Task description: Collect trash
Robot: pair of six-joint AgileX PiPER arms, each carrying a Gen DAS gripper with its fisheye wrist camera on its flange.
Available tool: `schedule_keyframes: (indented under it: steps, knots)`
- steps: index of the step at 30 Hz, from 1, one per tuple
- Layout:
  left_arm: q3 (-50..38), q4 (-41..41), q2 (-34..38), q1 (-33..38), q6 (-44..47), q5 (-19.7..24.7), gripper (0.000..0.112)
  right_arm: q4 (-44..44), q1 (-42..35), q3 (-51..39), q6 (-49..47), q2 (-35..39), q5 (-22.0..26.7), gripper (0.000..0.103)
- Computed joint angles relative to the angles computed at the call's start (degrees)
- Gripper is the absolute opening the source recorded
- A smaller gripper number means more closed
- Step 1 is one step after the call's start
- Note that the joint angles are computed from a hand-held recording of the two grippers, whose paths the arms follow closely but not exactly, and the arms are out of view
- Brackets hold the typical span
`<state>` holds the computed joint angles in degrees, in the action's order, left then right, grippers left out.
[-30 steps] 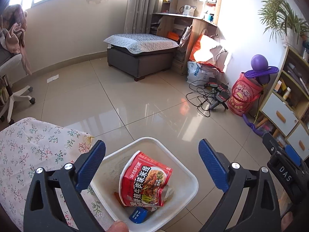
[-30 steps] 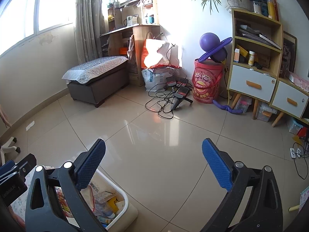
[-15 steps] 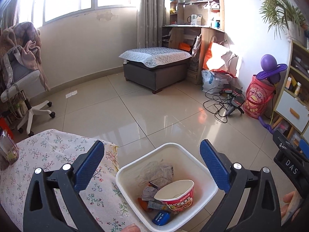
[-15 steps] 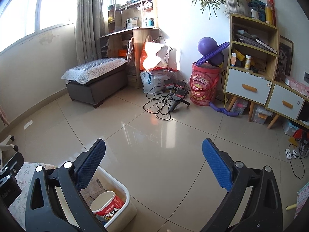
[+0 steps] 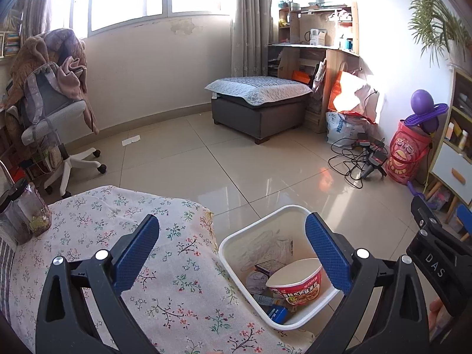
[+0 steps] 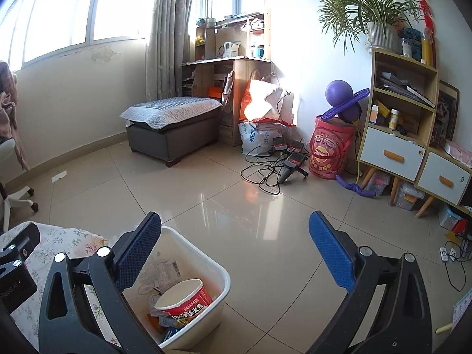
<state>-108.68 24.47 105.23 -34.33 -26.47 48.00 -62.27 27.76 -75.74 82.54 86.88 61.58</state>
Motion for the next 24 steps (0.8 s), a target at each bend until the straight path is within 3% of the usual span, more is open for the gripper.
schedule_keyframes:
  steps: [4,16,24]
  knots:
    - [6.1,1.7,-4.4,1.5,-2.6,-1.2,0.096,2.0,2.0,0.2,-0.5,-0.3,-2.7,0.096]
    - [22.1,3.8,-15.7,7.8,-6.9,-2.1,0.096,3.0,9.8,-5.8,-4.0,4.7,-2.4,0.096]
    - [26.2,2.5,-19.0,13.2,-7.4,-2.2,0.096,2.6,14.6,-10.2,-6.6,8.2,-2.8,0.096]
